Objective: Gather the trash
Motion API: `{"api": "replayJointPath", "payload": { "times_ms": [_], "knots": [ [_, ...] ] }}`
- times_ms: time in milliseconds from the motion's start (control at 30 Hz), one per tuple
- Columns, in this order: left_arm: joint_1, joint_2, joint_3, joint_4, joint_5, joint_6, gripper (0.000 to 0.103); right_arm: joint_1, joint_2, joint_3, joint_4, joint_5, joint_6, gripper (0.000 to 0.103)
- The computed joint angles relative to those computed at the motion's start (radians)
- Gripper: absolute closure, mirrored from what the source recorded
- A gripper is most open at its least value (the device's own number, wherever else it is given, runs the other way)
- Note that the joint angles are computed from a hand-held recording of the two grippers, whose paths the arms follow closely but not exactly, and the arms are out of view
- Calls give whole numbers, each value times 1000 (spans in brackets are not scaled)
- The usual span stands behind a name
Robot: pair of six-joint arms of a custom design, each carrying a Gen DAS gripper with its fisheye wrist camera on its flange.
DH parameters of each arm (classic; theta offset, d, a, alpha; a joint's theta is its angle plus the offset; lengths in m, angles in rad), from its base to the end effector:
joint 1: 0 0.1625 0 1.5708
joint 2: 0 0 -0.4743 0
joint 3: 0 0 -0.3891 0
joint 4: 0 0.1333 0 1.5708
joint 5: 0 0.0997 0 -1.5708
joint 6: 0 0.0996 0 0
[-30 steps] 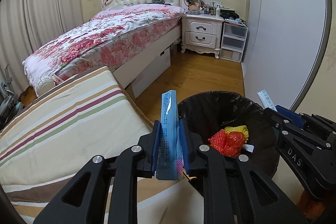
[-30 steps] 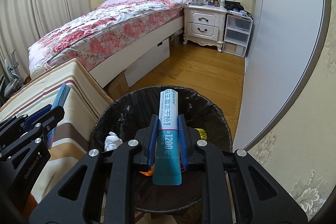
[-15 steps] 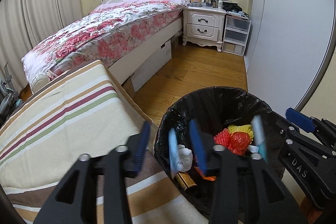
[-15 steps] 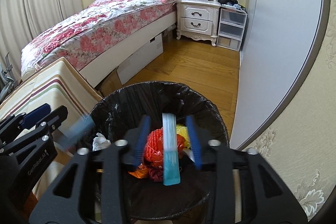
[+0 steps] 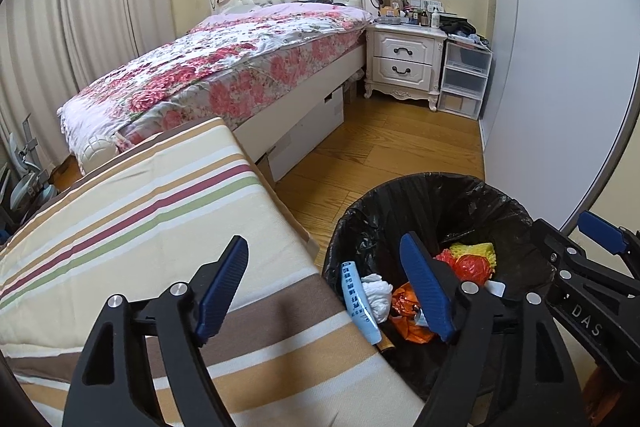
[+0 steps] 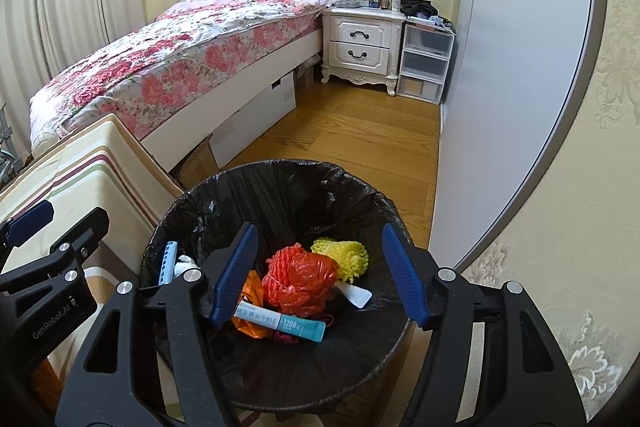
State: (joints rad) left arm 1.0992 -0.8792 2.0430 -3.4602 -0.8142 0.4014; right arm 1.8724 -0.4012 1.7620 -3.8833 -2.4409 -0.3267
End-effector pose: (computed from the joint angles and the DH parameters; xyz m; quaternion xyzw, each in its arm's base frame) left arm -0.0835 -0.6076 0.1825 0.2485 0.8428 -0.3417 0.3335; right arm 0.2411 -0.5826 0.0111 0.0655 -0.8263 0.4107 0.3798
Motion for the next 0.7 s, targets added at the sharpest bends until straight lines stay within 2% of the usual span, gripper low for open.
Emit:
{"api": "replayJointPath", "payload": {
  "times_ms": [233, 700],
  "knots": [
    [-7, -58, 78, -22, 10, -27, 25, 36, 2, 54, -39, -13, 11, 26],
    [-52, -184, 260, -200, 65, 17, 22, 136, 6, 128, -171, -56, -9, 24]
  ]
}}
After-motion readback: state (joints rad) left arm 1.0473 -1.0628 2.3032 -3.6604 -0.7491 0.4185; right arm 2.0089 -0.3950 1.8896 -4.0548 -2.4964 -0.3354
